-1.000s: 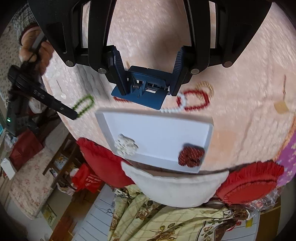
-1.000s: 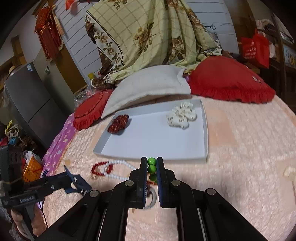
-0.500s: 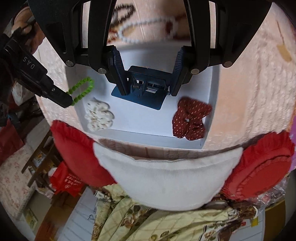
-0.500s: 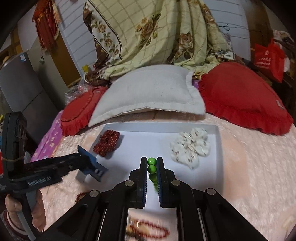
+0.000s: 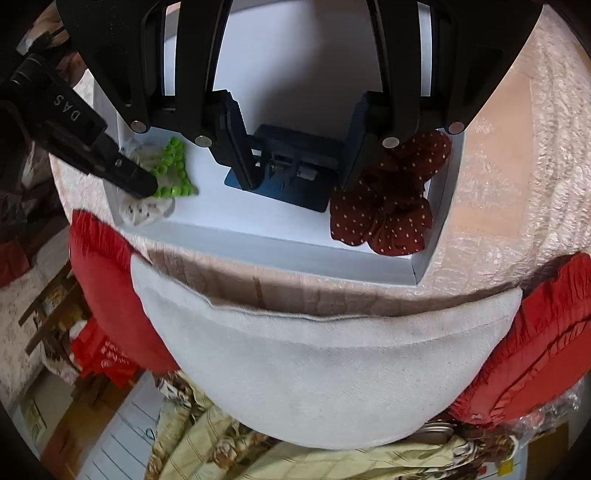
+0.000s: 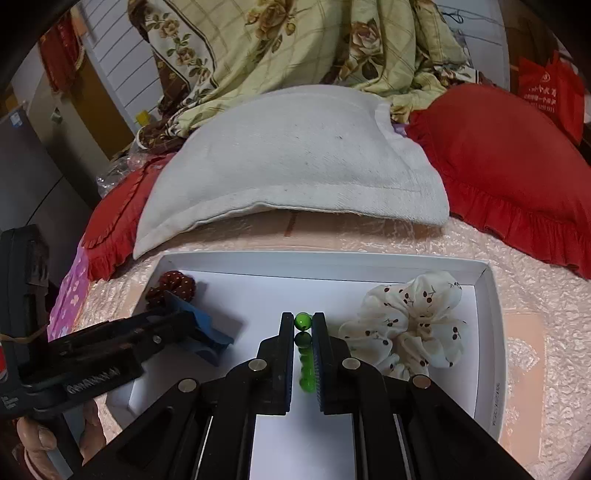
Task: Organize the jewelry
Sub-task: 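Lower the clip and green bracelet into the tray and open both grippers, then grasp the red bead bracelet with the left gripper while the right reaches the brown wooden bead bracelet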
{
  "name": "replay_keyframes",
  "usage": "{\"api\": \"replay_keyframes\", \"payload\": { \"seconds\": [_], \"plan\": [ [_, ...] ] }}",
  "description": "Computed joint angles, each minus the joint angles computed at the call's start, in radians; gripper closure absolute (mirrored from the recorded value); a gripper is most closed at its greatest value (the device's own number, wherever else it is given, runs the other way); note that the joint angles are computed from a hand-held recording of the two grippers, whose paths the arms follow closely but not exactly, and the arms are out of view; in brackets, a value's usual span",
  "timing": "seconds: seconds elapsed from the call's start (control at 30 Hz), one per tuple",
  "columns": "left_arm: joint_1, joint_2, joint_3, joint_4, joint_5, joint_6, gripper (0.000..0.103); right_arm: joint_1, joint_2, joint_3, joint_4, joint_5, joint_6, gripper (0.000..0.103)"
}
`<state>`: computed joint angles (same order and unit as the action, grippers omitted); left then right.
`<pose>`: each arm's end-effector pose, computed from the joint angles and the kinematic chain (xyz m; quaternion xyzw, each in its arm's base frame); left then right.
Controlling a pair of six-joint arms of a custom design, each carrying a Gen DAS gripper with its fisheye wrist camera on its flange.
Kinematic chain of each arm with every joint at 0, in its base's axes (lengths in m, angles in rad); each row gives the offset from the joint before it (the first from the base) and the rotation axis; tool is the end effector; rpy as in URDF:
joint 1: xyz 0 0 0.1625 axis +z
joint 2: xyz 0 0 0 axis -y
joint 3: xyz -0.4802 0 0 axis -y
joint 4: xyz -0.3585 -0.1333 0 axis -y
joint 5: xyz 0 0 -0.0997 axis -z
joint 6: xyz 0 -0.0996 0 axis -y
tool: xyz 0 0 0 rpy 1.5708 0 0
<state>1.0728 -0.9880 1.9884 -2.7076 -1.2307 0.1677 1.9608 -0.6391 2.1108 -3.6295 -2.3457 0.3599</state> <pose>-0.1257 -0.5798 0.1822 0.3104 0.9331 -0.0940 0.1555 0.2654 -0.4783 0.0882 -0.0960 -0.8878 0.3817 0.2384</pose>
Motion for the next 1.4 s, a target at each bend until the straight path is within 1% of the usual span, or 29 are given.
{"api": "replay_keyframes", "payload": {
  "seconds": [0.13,0.17,0.23,0.27,0.3,0.37,0.53,0.63,0.77,0.87,0.9,0.97,1.07,1.17,1.23,1.3,1.4],
  "plan": [
    [0.002,0.003,-0.007,0.008,-0.027,0.019,0.054,-0.008,0.002,0.010,-0.018,-0.007,0.009,0.094],
    [0.004,0.000,-0.008,0.020,-0.042,0.022,0.054,-0.007,0.001,0.008,-0.009,-0.014,0.016,0.092],
    [0.004,-0.006,-0.013,0.040,-0.065,0.016,0.053,-0.002,0.003,0.010,-0.009,-0.033,0.019,0.083],
    [0.004,-0.011,-0.013,0.049,-0.073,0.012,0.053,0.004,0.003,0.011,-0.013,-0.045,0.019,0.073],
    [0.004,-0.018,-0.014,0.059,-0.083,0.007,0.053,0.011,0.004,0.013,-0.022,-0.056,0.019,0.065],
    [0.004,-0.036,-0.015,0.082,-0.107,-0.010,0.053,0.033,0.001,0.022,-0.036,-0.081,0.026,0.063],
    [-0.005,-0.102,-0.002,0.122,-0.134,-0.052,0.053,0.093,-0.009,0.036,-0.001,-0.130,0.054,0.063],
    [-0.010,-0.157,0.020,0.131,-0.132,-0.057,0.053,0.139,-0.016,0.059,0.028,-0.150,0.090,0.063],
    [-0.009,-0.260,0.083,0.130,-0.063,-0.027,0.053,0.204,-0.015,0.118,0.014,-0.158,0.141,0.063],
    [0.018,-0.320,0.136,0.119,-0.009,-0.003,0.052,0.248,0.000,0.179,0.009,-0.158,0.205,0.063],
    [0.034,-0.333,0.144,0.127,-0.008,-0.001,0.052,0.256,0.007,0.197,0.004,-0.153,0.228,0.063],
    [0.078,-0.360,0.154,0.160,-0.024,-0.009,0.052,0.269,0.022,0.233,-0.013,-0.140,0.280,0.063],
    [0.136,-0.387,0.175,0.180,-0.051,-0.012,0.052,0.283,0.059,0.281,-0.084,-0.111,0.337,0.063],
    [0.166,-0.397,0.200,0.180,-0.060,-0.014,0.053,0.293,0.104,0.300,-0.143,-0.082,0.369,0.063],
    [0.168,-0.395,0.216,0.178,-0.052,-0.009,0.053,0.292,0.130,0.297,-0.162,-0.061,0.377,0.063],
    [0.158,-0.391,0.242,0.144,-0.040,0.009,0.053,0.289,0.146,0.290,-0.170,-0.052,0.377,0.063],
    [0.141,-0.375,0.264,0.101,-0.014,0.036,0.053,0.287,0.167,0.273,-0.166,-0.057,0.369,0.063]
  ]
}}
